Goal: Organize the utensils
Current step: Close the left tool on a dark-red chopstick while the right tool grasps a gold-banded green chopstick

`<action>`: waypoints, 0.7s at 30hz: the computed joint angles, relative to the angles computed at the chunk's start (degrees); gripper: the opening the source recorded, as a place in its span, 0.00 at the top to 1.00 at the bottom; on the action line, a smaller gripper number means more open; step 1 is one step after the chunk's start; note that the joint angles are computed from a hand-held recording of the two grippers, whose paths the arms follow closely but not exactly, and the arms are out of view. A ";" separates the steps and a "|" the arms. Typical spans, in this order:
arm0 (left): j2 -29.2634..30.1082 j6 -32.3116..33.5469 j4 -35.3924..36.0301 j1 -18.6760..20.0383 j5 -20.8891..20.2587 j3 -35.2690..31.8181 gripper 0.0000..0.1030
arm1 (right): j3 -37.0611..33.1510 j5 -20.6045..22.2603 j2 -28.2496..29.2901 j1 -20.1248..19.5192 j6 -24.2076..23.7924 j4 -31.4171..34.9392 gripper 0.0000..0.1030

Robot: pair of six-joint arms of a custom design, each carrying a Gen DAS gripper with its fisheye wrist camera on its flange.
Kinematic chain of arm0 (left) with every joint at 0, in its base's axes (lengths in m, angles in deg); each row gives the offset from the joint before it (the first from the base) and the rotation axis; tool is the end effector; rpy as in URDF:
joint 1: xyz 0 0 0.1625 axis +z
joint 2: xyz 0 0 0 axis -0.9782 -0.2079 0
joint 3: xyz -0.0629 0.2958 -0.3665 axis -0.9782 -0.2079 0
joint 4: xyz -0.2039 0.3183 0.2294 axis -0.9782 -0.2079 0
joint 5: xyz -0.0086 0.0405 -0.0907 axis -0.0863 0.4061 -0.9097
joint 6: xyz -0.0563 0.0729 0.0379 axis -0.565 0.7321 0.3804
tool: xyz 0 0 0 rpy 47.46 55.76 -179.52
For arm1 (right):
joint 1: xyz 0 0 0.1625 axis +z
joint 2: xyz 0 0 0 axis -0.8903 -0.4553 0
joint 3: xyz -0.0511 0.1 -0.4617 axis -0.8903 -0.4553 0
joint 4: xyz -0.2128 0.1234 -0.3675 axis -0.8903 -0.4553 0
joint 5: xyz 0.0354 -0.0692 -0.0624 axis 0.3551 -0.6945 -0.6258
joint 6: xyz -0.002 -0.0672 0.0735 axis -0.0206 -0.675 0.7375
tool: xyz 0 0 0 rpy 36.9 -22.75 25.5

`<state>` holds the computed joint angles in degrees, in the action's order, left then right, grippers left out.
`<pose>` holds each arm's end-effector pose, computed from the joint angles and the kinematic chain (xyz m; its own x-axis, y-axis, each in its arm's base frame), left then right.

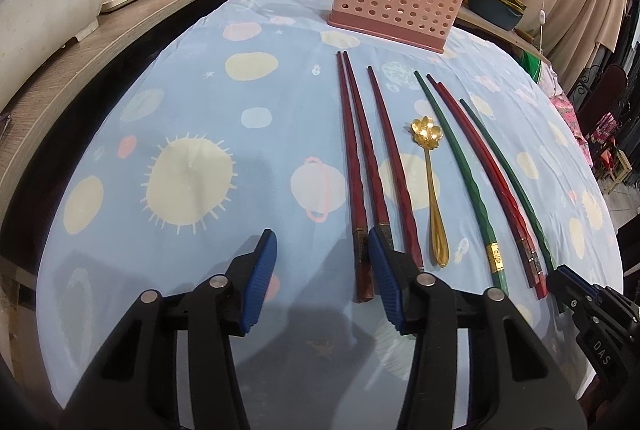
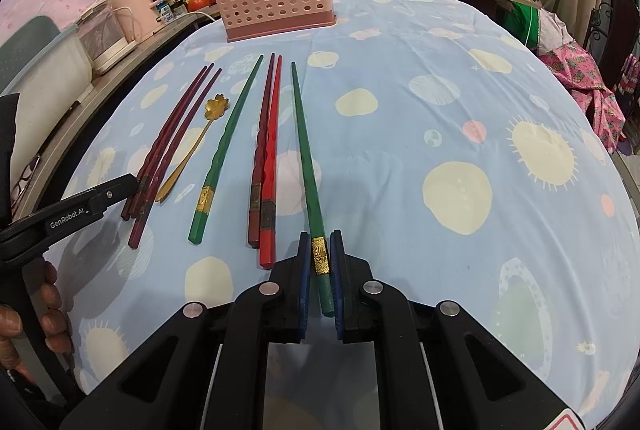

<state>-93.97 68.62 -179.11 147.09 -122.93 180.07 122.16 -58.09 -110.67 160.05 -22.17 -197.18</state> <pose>-0.0828 -0.7439 0.1247 -0.7530 0.2803 -0.5953 0.5390 0.7817 -0.3137 0.1502 -0.6332 0.0438 -0.7998 0.2220 0.5578 -0.2214 0.7546 -0.6177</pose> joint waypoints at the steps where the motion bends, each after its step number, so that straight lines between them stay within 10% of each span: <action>1: -0.08 -0.08 0.15 0.09 -0.17 -0.05 0.58 | -0.01 0.05 -0.01 -0.02 0.04 0.01 0.91; 13: 0.32 1.74 -1.94 -0.24 0.74 0.80 0.63 | 0.10 0.06 0.02 -0.02 -0.01 -0.11 0.91; 21: -0.22 1.35 -0.96 0.00 -0.48 0.99 0.87 | 0.10 0.12 0.03 -0.04 0.00 -0.19 0.91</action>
<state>-94.19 69.97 -180.07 147.10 -123.42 181.06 122.26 -57.97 -110.63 160.01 -22.17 -197.37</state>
